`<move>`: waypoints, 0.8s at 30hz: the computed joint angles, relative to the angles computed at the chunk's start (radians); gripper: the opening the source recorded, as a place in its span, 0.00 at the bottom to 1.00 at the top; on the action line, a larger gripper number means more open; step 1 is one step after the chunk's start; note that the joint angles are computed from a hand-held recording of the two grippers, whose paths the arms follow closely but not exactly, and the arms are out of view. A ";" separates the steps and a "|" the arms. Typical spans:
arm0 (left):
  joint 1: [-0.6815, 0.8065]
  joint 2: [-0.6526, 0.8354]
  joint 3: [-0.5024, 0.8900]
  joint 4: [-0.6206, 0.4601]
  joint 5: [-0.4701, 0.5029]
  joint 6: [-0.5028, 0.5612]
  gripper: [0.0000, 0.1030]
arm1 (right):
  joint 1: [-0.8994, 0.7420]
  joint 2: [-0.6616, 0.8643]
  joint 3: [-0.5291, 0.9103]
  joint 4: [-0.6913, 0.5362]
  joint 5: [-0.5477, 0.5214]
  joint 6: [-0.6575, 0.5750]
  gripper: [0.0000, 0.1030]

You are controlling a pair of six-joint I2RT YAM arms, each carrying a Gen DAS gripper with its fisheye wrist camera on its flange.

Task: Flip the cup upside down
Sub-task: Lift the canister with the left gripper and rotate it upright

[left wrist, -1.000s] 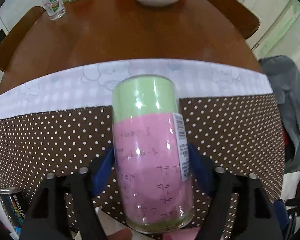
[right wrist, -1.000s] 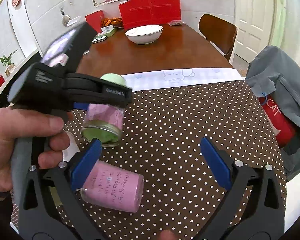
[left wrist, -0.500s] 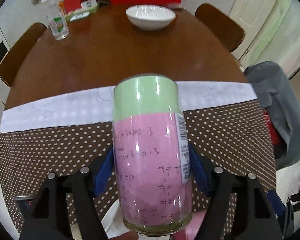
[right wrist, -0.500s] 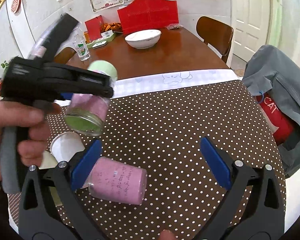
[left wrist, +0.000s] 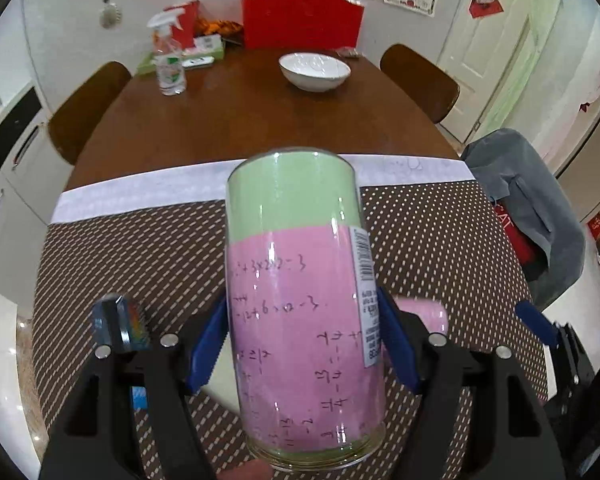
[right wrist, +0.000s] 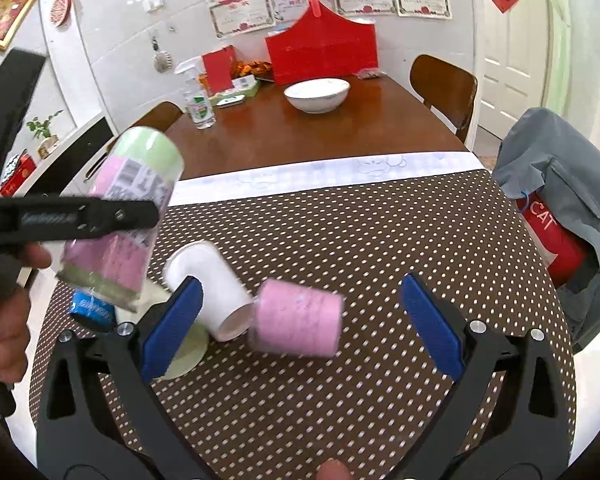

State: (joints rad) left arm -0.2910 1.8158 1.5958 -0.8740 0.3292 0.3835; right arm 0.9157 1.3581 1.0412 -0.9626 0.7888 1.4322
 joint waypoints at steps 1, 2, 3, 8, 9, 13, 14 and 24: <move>0.024 -0.040 -0.047 0.009 0.016 0.014 0.67 | 0.025 0.020 0.019 -0.017 0.009 0.022 0.94; 0.051 -0.079 -0.092 0.018 0.033 0.033 0.67 | 0.046 0.034 0.034 -0.031 0.017 0.040 0.94; 0.075 -0.113 -0.132 0.024 0.047 0.052 0.68 | 0.072 0.054 0.053 -0.049 0.028 0.067 0.94; 0.219 -0.260 -0.327 0.036 0.125 0.151 0.68 | 0.174 0.137 0.123 -0.101 0.057 0.148 0.94; 0.243 -0.280 -0.365 0.043 0.134 0.171 0.68 | 0.188 0.143 0.127 -0.107 0.062 0.161 0.94; 0.321 -0.322 -0.487 0.068 0.155 0.221 0.68 | 0.249 0.185 0.148 -0.142 0.076 0.235 0.94; 0.338 -0.323 -0.522 0.085 0.156 0.224 0.68 | 0.266 0.197 0.152 -0.147 0.078 0.255 0.94; 0.351 -0.242 -0.691 0.214 0.127 0.190 0.68 | 0.323 0.243 0.145 -0.173 0.066 0.356 0.94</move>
